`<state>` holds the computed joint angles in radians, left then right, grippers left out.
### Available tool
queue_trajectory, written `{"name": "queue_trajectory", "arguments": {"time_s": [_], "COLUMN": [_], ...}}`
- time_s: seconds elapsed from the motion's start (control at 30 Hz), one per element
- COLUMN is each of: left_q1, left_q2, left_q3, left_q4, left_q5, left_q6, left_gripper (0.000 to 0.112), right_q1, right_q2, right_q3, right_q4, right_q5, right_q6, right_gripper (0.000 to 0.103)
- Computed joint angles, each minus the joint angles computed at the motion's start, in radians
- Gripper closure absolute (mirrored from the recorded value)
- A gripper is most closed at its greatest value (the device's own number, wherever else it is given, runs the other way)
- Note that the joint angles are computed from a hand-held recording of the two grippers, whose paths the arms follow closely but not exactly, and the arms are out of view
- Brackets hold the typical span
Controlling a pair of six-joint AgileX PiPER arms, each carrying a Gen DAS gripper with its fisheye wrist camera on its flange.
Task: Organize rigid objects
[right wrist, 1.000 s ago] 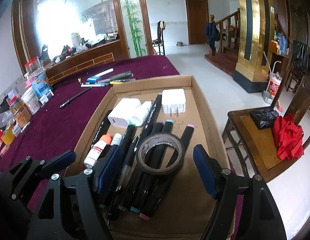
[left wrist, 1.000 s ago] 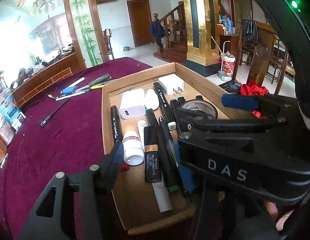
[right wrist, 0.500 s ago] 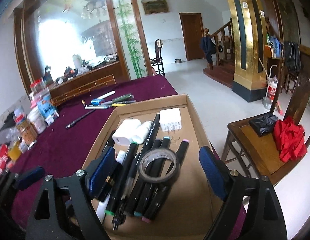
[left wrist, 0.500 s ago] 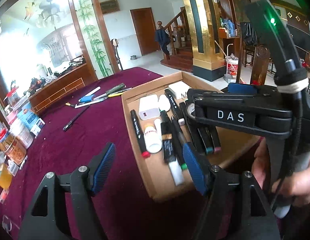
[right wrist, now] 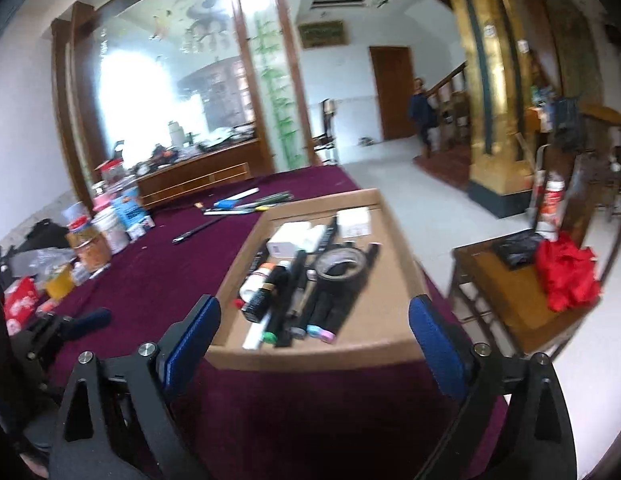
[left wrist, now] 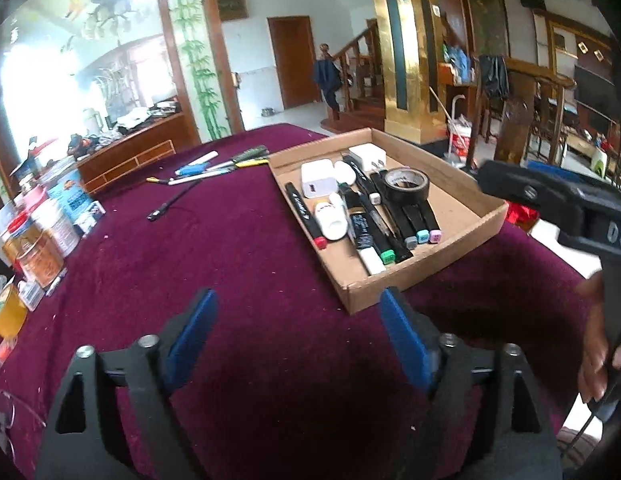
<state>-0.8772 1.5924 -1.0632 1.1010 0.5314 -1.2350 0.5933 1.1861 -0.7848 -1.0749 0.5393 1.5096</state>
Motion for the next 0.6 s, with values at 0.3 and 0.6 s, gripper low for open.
{"name": "queue_trajectory", "arguments": {"time_s": [0.3,0.6], "left_q1": [0.043,0.084], "left_q2": [0.111,0.116], "left_q3": [-0.119,-0.136], "left_q4": [-0.164,-0.313], "left_q5": [0.176,0.140], "left_q6": [0.121,0.276], "left_gripper": [0.027,0.027], "right_q1": [0.094,0.040], "right_q2": [0.114,0.154], "right_q3": [-0.052,-0.067], "right_q4": [-0.121,-0.028], "right_q5": [0.120,0.047], "right_q6": [0.121,0.057], "right_gripper": [0.009,0.009]}}
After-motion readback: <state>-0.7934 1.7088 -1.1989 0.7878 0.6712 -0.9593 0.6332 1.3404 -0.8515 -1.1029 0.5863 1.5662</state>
